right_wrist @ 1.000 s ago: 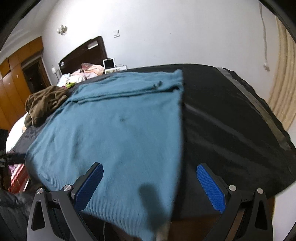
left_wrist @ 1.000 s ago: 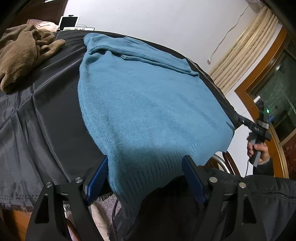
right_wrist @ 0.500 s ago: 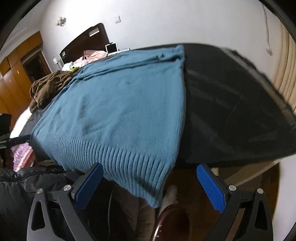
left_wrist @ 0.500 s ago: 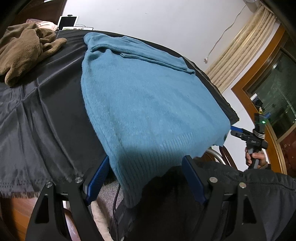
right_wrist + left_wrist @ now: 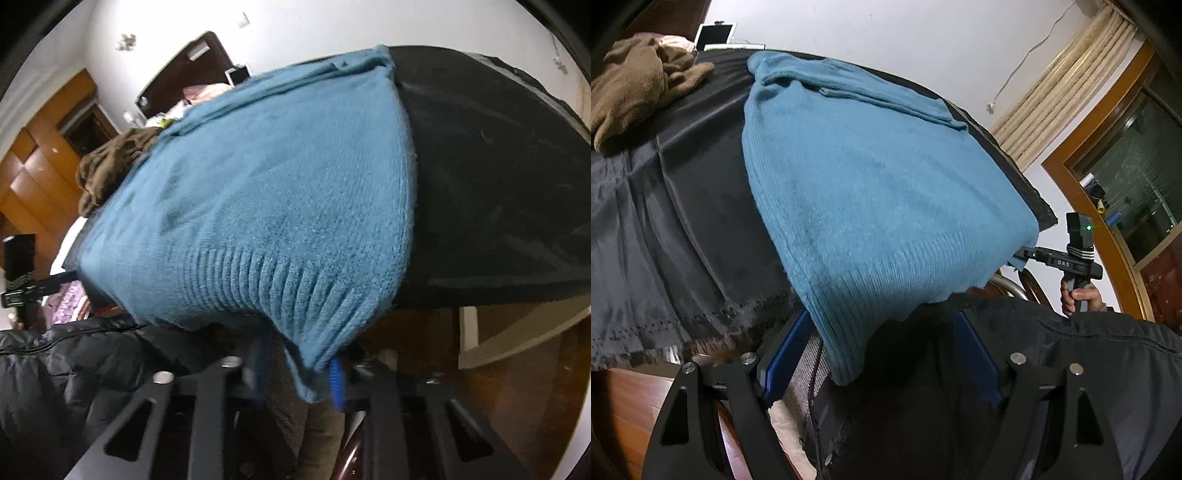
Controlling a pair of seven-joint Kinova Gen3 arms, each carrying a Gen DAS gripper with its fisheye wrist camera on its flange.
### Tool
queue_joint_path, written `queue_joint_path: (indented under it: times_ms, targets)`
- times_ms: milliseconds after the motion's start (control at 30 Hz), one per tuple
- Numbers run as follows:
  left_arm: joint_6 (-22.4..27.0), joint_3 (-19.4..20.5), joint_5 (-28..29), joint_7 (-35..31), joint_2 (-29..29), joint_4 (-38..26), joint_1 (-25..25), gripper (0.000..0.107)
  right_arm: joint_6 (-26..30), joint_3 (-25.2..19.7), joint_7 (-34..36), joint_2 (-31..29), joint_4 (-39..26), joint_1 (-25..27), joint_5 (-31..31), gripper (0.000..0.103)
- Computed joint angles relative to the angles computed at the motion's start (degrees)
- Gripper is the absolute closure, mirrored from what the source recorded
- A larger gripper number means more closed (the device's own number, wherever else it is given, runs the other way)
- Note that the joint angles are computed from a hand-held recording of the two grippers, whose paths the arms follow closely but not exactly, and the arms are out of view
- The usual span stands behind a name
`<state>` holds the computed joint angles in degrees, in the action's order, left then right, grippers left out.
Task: Fold clothes
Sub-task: 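Grasp the ribbed hem with both grippers and lift the folded sweater, then lift the held hem with both grippers and carry it over the sweater body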
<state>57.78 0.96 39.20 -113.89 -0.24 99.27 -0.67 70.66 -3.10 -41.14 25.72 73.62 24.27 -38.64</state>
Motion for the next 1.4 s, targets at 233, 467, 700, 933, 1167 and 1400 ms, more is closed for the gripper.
queue_joint_path:
  times_ms: [233, 467, 700, 933, 1167, 1400]
  targets:
    - [1.45, -0.26, 2.04, -2.72, 0.44, 0.73, -0.40, 0.023, 2.01, -1.60, 11.66, -2.04, 2.62, 4.15, -8.49, 0.087]
    - [2.84, -0.66, 7.79, -4.68, 3.07, 2.18, -2.49, 0.023, 2.29, -0.14, 10.71, -1.25, 1.66, 2.20, -8.41, 0.087]
    - [0.77, 0.01, 12.28, -5.18, 5.39, 3.54, -4.13, 0.024, 3.25, -0.27, 11.32, -0.76, 0.93, 2.75, -8.46, 0.086]
    - [1.40, 0.66, 12.69, -4.92, 6.60, 3.00, -5.11, 0.071, 4.43, -0.44, 10.77, 0.06, -0.16, 2.43, -7.41, 0.086]
    - [1.84, 0.83, 9.17, -2.73, 2.88, 1.26, -3.75, 0.096, 6.89, -2.11, 16.23, 0.07, 0.56, 5.41, -12.68, 0.087]
    - [1.02, -0.88, 10.50, -4.79, -1.20, -1.03, -2.39, 0.097, 10.40, -2.26, 20.83, 0.45, -0.05, 8.59, -22.37, 0.087]
